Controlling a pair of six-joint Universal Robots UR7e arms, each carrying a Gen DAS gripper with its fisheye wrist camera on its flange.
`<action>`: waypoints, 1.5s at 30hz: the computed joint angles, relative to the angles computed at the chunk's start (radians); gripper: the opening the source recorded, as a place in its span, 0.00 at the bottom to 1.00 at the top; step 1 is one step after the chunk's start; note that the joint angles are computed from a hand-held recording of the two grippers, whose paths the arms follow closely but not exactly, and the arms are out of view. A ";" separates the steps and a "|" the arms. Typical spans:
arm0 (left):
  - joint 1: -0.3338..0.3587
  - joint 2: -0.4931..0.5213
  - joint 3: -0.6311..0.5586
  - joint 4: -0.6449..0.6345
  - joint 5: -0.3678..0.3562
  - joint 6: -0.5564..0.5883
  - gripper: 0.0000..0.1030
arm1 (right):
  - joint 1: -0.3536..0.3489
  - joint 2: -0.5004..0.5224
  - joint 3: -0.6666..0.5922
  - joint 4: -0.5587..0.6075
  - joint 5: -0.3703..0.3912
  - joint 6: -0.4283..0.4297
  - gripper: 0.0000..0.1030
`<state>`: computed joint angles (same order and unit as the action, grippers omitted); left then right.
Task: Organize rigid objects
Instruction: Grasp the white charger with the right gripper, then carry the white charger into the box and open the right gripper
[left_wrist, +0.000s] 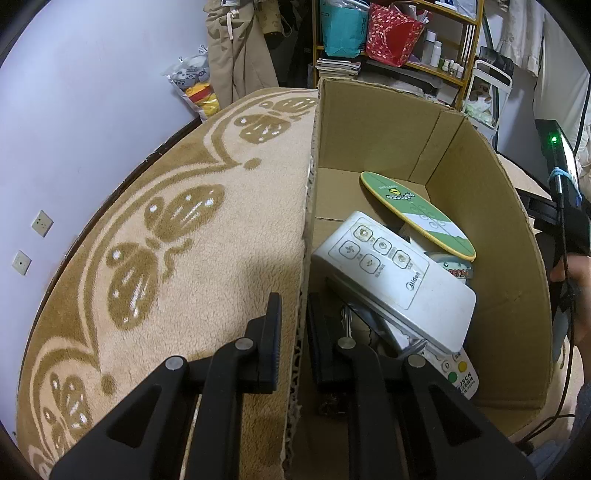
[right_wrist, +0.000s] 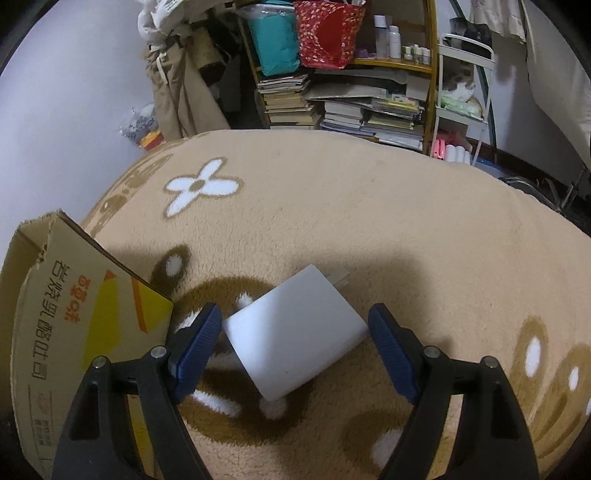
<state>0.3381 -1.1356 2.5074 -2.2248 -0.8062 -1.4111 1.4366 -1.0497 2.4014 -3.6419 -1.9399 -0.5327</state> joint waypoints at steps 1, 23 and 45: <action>0.000 0.000 -0.002 0.006 0.001 -0.001 0.13 | 0.002 0.006 0.000 -0.008 -0.005 -0.008 0.82; 0.003 0.012 -0.004 -0.002 0.003 0.001 0.13 | 0.010 -0.007 0.011 0.019 -0.032 0.005 0.82; 0.006 0.010 0.004 -0.022 0.003 0.005 0.13 | 0.027 0.012 0.030 -0.056 -0.086 -0.004 0.81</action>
<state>0.3445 -1.1254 2.5115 -2.2464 -0.8028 -1.4064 1.4639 -1.0377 2.4318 -3.6977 -2.0256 -0.5370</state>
